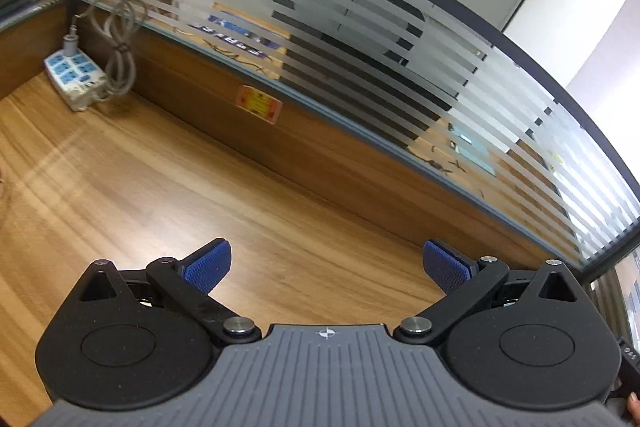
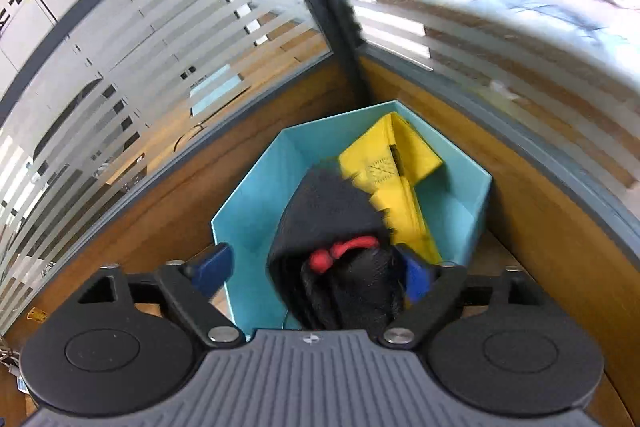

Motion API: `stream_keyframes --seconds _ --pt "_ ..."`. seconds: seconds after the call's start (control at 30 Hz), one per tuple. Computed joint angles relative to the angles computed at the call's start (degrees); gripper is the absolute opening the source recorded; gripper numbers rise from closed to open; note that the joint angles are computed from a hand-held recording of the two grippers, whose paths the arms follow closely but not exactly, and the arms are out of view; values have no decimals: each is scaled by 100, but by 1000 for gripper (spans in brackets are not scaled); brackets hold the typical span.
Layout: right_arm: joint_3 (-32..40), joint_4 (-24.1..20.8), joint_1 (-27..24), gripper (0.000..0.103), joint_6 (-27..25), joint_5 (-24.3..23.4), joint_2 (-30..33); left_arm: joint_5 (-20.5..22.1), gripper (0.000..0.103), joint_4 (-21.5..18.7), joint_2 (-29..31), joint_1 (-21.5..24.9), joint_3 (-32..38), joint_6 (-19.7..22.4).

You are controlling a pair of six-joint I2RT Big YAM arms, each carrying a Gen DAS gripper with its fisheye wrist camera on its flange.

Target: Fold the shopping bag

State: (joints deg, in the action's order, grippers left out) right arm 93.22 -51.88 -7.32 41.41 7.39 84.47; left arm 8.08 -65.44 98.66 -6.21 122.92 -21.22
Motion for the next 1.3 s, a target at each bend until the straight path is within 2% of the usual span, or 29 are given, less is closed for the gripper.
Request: stream_keyframes --seconds 0.13,0.27,0.43,0.57,0.6,0.7,0.77,1.0,1.1,1.23,1.3 --pt "-252 108 203 103 -2 357 -342 -241 103 -263 -317 160 -260 353" --pt "-598 363 440 103 173 574 -845 -265 103 -99 -769 360 -733 716" --pt "-863 630 890 103 248 870 -1204 248 103 2 -1086 742 -921 1164" --pt "-965 654 1719 103 398 1581 -1401 733 103 -180 -1235 983 -818 1724" --pt "-901 512 1956 103 479 1697 -1402 822 103 -241 -1238 1019 -765 1812" --pt "-518 -308 2698 103 867 2065 -1347 1242 103 -517 -1276 1185 -556 2135" --pt "-301 -553 3021 103 929 2317 -1245 1392 103 -645 -1344 1241 -487 2234" --pt "652 -1088 3921 103 469 2533 -930 1972 103 -784 -1932 1397 -638 2187" --pt "1110 -1439 4376 103 318 2922 -836 2038 103 -821 -2209 1398 -754 2294" --pt "1305 -1665 4920 103 346 3316 -961 1950 103 -828 -2838 1300 -1115 2340" --pt "1470 -2028 5259 103 447 3576 -1021 1975 103 -979 -3087 1244 -1216 2394"
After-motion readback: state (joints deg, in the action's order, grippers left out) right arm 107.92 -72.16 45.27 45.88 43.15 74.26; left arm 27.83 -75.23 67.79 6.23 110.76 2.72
